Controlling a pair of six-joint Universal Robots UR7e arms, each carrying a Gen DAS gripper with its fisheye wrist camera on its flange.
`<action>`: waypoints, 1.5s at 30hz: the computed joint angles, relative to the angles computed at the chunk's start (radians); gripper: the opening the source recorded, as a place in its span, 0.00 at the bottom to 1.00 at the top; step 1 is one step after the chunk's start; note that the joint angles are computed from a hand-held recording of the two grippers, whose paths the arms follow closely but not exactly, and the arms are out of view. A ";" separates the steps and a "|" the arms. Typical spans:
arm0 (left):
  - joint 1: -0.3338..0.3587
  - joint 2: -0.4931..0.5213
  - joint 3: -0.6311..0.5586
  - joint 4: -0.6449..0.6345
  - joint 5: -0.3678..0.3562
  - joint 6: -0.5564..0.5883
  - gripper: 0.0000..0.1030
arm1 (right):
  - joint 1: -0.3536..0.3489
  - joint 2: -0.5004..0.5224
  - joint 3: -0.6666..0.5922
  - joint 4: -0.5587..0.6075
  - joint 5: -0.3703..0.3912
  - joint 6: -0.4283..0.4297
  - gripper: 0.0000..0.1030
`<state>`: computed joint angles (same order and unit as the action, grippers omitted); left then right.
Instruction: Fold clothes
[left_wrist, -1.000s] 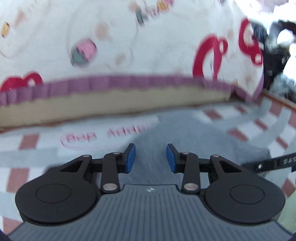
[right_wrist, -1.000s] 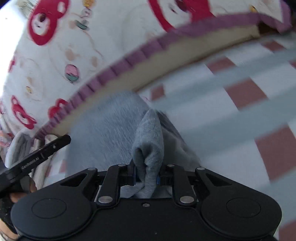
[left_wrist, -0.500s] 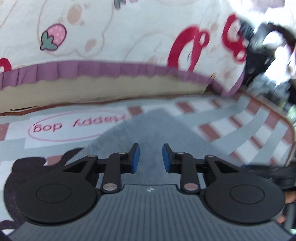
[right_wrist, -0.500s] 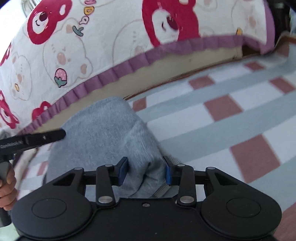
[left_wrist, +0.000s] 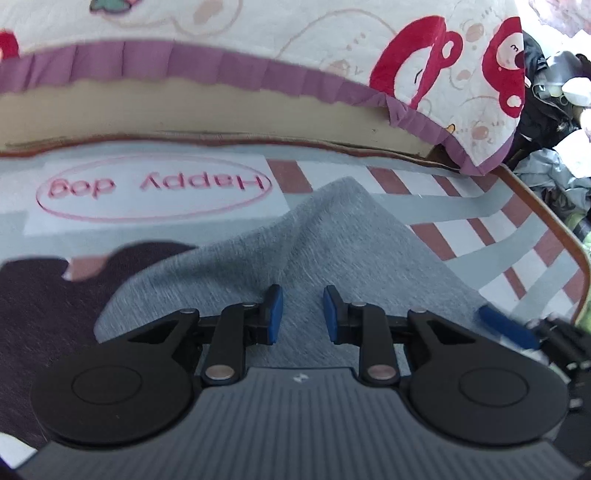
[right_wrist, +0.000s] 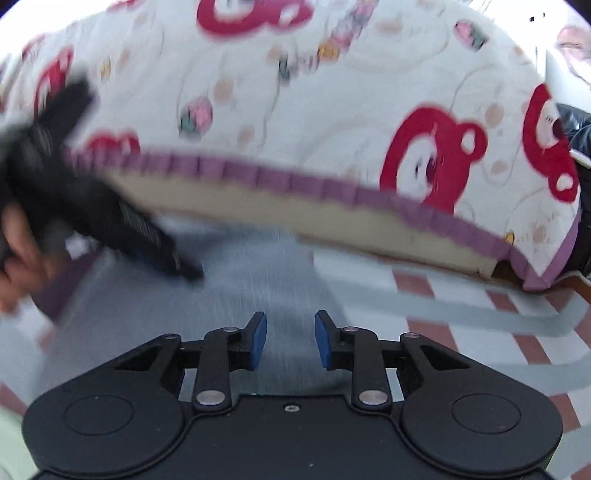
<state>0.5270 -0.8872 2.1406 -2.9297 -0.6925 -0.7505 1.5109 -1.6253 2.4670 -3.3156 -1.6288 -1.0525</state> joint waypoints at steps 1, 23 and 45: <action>-0.021 -0.001 0.005 0.031 0.059 -0.023 0.06 | -0.032 0.001 0.010 -0.011 0.026 -0.005 0.28; 0.067 -0.054 -0.018 0.162 -0.033 -0.173 0.03 | -0.086 -0.023 0.014 0.040 0.091 0.096 0.28; -0.082 -0.234 0.155 0.267 0.143 -0.432 0.55 | -0.277 -0.320 -0.055 0.629 0.277 0.788 0.61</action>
<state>0.4454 -1.1214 2.2960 -2.6632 -0.5498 -1.1829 1.2342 -1.9456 2.4119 -2.6869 -1.3516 -0.2649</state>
